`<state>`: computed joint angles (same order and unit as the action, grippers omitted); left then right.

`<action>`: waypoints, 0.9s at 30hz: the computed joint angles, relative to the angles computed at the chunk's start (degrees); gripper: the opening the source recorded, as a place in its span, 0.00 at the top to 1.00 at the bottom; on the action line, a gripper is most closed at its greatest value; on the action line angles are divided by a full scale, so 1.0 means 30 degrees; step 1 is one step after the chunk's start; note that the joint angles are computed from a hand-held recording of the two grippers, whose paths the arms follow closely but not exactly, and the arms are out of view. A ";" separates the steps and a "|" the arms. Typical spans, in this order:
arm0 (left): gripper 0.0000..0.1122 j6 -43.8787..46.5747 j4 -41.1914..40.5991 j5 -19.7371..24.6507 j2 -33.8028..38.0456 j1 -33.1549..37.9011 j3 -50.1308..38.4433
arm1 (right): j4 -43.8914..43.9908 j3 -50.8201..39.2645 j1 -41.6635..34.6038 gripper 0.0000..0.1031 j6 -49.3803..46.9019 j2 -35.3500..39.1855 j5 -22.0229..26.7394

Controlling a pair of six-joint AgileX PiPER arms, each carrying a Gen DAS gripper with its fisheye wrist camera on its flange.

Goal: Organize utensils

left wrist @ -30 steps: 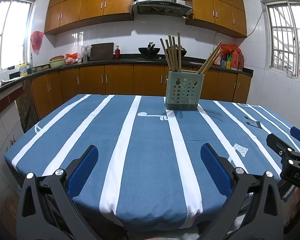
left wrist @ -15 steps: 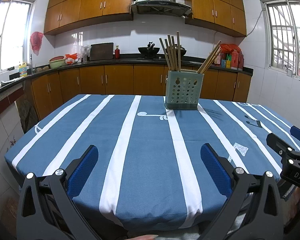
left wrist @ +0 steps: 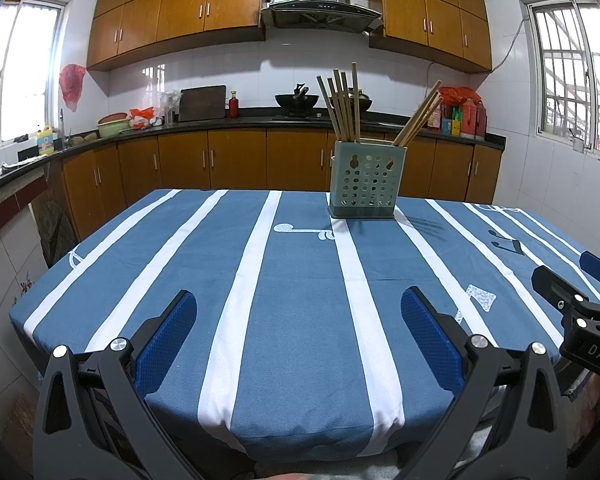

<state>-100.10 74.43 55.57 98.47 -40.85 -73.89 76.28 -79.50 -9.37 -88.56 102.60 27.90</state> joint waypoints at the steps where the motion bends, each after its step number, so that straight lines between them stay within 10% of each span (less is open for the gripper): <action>1: 0.10 -0.0003 0.0001 0.0000 0.0006 0.0000 -0.0008 | 0.0000 0.0000 0.0000 0.04 0.0000 0.0000 0.0000; 27: 0.10 -0.0029 0.0063 -0.0012 0.0021 -0.0094 0.0083 | -0.0162 -0.0076 -0.0026 0.04 0.0221 0.0001 0.0056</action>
